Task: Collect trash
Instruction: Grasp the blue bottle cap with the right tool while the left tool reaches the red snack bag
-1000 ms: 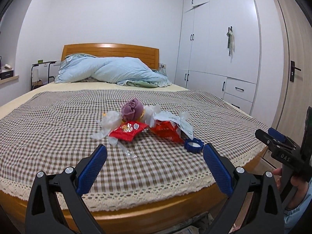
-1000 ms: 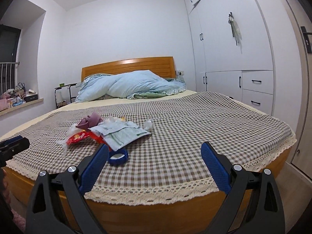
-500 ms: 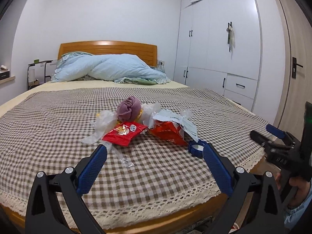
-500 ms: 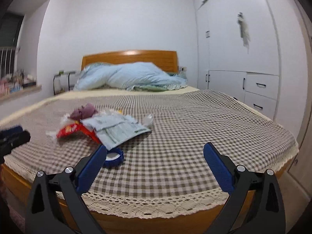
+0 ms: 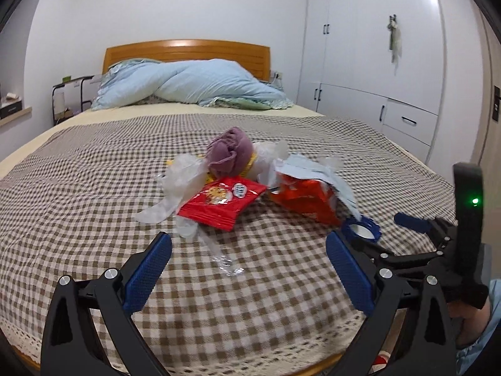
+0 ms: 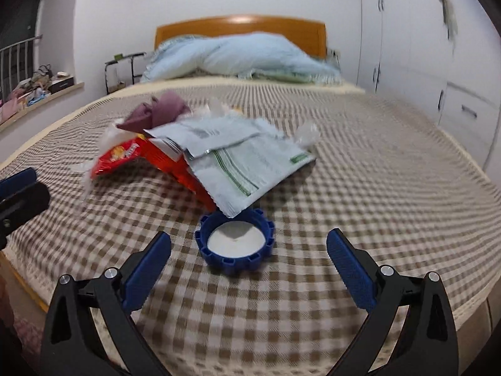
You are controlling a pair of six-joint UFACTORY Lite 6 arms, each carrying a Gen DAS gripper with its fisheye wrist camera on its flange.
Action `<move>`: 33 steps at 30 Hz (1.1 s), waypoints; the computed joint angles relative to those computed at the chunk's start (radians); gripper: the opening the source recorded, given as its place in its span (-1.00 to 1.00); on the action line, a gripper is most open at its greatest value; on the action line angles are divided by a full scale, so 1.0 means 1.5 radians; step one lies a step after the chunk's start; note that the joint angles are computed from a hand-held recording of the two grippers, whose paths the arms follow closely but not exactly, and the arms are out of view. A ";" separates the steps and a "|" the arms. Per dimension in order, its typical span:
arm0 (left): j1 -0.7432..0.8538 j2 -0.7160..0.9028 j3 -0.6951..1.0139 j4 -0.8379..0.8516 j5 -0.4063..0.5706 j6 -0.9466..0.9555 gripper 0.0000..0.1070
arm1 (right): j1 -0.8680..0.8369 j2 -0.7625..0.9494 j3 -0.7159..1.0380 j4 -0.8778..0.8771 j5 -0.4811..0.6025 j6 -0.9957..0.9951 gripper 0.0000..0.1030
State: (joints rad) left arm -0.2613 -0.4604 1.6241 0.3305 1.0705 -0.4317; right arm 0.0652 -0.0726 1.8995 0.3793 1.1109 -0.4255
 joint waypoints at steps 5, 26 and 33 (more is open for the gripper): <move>0.119 0.029 0.030 -0.126 -0.009 0.096 0.78 | -0.006 0.055 0.055 0.015 0.060 0.033 0.02; 0.150 0.325 0.338 -0.110 0.111 0.185 0.78 | -0.206 0.095 0.152 0.093 0.148 0.025 0.02; 0.146 0.400 0.395 -0.087 0.151 0.195 0.48 | -0.210 0.102 0.154 0.073 0.134 0.035 0.02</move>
